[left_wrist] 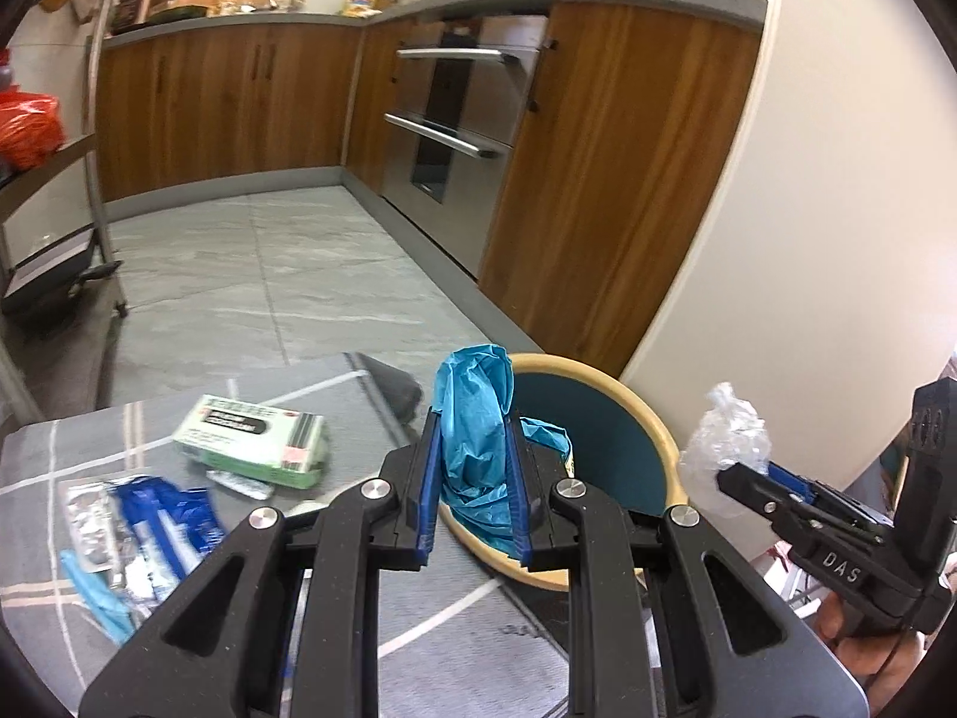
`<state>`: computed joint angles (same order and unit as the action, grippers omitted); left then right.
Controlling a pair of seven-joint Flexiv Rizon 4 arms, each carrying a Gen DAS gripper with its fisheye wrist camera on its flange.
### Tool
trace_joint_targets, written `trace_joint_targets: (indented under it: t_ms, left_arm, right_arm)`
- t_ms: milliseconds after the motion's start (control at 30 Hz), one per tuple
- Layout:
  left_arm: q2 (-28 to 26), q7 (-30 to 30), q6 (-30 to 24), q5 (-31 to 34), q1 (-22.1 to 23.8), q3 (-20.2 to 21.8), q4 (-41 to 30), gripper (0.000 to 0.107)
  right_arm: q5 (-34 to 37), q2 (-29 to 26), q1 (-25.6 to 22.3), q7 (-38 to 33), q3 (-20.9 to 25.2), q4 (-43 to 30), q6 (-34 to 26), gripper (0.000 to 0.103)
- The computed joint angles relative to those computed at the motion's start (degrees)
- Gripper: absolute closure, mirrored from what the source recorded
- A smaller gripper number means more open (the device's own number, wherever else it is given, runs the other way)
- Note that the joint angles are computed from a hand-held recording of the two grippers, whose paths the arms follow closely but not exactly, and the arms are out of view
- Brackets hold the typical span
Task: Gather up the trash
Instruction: 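Carry the glove and plastic bag over the teal bin and release both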
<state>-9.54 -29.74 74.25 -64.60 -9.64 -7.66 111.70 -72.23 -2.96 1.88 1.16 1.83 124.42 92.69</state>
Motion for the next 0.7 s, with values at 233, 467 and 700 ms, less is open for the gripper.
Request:
trace_joint_targets:
  t_ms: [233,467,700]
  left_arm:
    - [-4.34,-3.61,-0.98,4.90,-0.16,-1.60,-3.57,0.088]
    - [-9.24,-9.67,-2.34,13.19,0.93,-3.08,-7.21,0.088]
    - [-12.63,-14.63,-5.51,20.29,2.05,-4.00,-10.16,0.088]
  right_arm:
    - [5.86,-1.63,1.01,-3.92,0.01,0.26,-0.20,0.066]
    - [16.09,-2.73,3.47,-11.19,-0.33,1.20,-1.98,0.065]
    - [22.58,-3.42,5.40,-14.55,-1.38,1.83,-2.74,0.065]
